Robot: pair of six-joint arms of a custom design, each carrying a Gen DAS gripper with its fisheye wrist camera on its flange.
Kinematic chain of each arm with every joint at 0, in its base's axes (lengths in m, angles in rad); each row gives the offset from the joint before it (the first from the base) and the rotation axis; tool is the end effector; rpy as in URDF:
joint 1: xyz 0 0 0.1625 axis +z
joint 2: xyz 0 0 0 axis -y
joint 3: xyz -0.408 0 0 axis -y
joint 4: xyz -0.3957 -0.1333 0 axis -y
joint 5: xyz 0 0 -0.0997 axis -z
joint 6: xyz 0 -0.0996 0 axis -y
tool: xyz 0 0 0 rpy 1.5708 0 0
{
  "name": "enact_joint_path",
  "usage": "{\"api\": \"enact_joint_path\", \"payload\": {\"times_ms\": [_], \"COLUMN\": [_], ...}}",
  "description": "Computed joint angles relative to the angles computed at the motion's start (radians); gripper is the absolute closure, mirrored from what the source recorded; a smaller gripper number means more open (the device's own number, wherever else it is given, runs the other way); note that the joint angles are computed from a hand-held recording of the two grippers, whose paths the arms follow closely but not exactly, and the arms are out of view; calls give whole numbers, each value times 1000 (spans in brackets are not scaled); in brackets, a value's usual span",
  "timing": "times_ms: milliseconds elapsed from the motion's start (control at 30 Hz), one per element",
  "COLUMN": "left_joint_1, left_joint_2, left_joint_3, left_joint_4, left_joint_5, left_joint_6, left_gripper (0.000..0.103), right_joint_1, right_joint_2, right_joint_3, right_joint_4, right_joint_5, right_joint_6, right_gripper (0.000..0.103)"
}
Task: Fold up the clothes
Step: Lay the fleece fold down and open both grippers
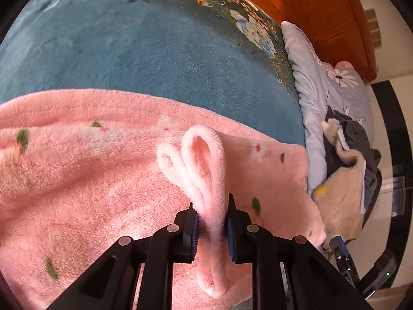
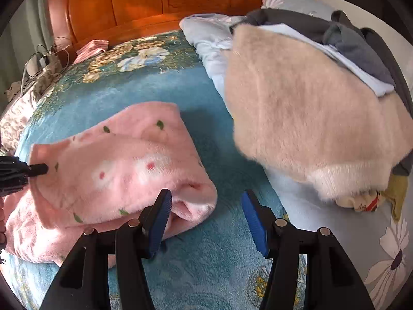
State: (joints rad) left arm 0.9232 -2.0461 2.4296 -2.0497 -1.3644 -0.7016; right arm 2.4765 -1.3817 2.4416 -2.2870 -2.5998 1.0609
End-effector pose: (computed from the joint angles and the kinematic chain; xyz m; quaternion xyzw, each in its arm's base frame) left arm -0.0516 -0.3230 0.2897 -0.0317 0.9931 -0.1013 0.0507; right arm 0.3024 -0.1762 0.1361 0.0174 -0.8617 0.3210 0.3926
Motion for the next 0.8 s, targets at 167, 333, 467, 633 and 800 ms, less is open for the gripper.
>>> {"api": "enact_joint_path", "payload": {"times_ms": [167, 333, 467, 633, 800], "left_joint_1": [62, 50, -8, -35, -103], "left_joint_2": [-45, -139, -168, -174, -223], "left_joint_3": [49, 113, 140, 141, 73], "left_joint_4": [-49, -33, -62, -157, 93], "left_joint_5": [-144, -181, -150, -209, -71], "left_joint_6": [12, -13, -48, -64, -98], "left_gripper": [47, 44, 48, 88, 88], "right_joint_1": [-10, -58, -53, -50, -25], "right_joint_2": [27, 20, 36, 39, 41], "right_joint_3": [-3, 25, 28, 25, 17], "right_joint_4": [-161, -174, -187, -218, -241], "right_joint_5": [21, 98, 119, 111, 84], "right_joint_6": [-163, -136, -141, -160, -182], "right_gripper": [45, 45, 45, 45, 45]}}
